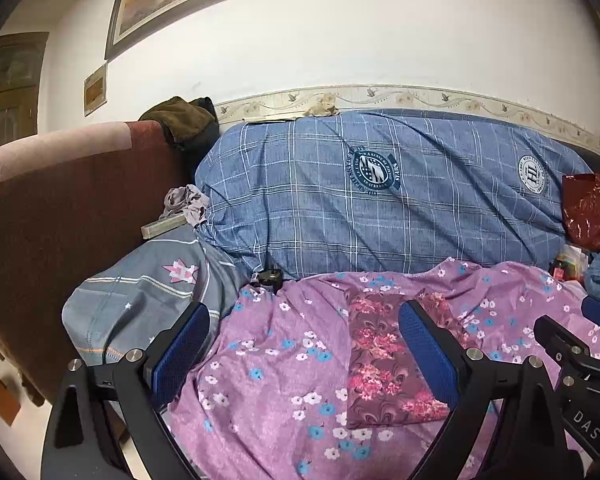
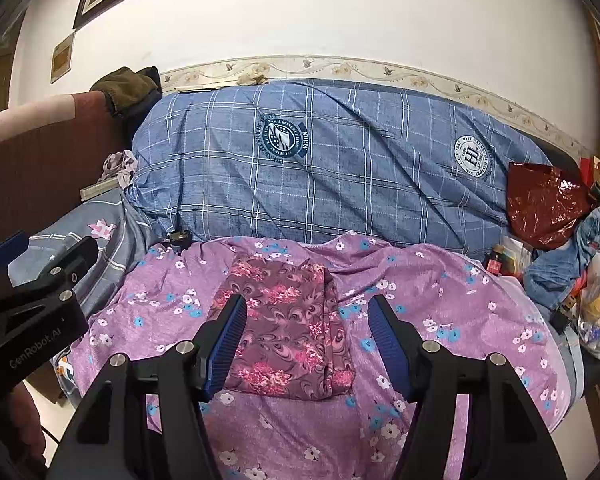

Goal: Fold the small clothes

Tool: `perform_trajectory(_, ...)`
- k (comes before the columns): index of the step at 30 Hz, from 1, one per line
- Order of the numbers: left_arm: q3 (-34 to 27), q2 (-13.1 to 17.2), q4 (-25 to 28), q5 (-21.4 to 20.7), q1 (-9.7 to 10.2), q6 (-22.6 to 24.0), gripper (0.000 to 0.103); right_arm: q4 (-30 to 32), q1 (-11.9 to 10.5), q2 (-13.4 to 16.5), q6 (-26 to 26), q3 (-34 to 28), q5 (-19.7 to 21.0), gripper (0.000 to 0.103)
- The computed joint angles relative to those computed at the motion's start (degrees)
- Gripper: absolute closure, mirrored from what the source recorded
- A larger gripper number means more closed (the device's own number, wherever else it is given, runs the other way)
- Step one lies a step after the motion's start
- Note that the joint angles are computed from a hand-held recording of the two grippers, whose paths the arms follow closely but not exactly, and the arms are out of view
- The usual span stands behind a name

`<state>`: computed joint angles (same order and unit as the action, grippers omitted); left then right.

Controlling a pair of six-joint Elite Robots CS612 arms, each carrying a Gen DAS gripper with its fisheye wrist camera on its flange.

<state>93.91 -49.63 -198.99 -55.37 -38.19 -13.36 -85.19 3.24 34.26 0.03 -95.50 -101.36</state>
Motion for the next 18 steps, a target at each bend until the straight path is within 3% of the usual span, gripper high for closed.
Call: perform_trajectory(18,0.47,0.09,-1.15,-0.49,-0.04,0.45,0.007,-0.42,0.7,0.1,-0.45,0.13,-1.56,0.038)
